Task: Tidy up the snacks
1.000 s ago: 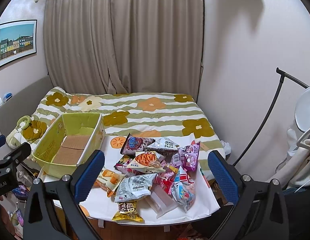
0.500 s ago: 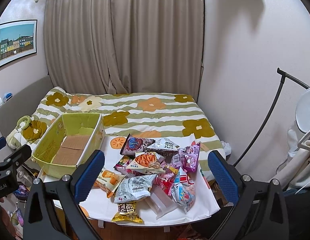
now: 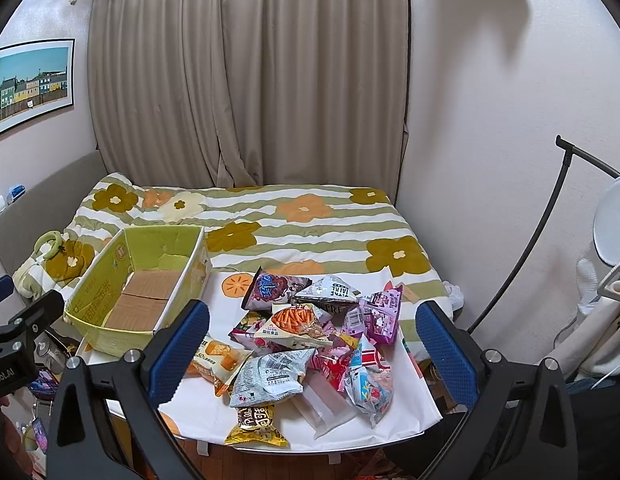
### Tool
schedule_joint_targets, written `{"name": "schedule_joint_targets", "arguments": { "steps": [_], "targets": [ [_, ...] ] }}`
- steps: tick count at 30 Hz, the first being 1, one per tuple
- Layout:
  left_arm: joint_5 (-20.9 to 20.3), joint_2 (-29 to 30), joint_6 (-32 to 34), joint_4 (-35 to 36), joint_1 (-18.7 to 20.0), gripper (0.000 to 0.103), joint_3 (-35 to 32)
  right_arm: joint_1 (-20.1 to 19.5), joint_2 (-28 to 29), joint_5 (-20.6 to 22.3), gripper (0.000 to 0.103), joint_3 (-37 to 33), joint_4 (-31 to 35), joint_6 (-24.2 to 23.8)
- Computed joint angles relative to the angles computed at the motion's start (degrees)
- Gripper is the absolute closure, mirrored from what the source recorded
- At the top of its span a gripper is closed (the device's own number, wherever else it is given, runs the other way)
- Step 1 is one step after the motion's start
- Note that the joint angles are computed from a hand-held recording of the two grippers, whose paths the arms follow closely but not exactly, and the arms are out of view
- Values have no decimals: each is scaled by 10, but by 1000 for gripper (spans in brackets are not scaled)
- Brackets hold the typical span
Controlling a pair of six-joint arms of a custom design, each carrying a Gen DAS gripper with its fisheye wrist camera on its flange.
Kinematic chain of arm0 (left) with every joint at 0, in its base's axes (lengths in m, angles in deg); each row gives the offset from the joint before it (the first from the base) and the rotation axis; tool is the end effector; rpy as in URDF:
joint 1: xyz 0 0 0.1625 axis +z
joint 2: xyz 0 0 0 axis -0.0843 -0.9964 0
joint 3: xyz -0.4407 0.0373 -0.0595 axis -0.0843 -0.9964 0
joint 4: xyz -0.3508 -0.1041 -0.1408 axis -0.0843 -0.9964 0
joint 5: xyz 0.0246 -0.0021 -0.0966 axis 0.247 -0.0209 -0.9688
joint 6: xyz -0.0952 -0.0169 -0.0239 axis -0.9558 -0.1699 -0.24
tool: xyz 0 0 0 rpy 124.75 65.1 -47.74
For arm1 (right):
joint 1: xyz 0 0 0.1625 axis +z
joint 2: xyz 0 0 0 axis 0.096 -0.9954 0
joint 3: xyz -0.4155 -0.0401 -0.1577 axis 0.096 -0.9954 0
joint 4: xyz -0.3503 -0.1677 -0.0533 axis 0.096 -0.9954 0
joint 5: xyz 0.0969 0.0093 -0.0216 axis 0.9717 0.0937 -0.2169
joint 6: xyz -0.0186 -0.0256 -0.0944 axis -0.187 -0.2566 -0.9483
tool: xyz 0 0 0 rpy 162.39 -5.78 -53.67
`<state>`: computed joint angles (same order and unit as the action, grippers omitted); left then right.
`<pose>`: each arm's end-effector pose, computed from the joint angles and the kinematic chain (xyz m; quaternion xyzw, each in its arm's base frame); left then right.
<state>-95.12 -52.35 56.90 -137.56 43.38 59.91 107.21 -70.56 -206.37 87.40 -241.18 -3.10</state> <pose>-0.4379 -0.6393 0.3050 0.1215 0.7977 -0.4626 0.3673 0.3495 -0.6555 0.3888 0.2312 -0.8097 0.4229 0.3349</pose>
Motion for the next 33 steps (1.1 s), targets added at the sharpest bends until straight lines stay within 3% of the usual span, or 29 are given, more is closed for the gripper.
{"name": "schedule_joint_targets", "arguments": {
  "steps": [29,33],
  "targets": [
    [-4,1,-7,6,0,0,-1,0,1,-1,0,-4,3,0],
    [-24,1,-27,45,7,0,-15,1,3,-8,0,-5,2,1]
  ]
}}
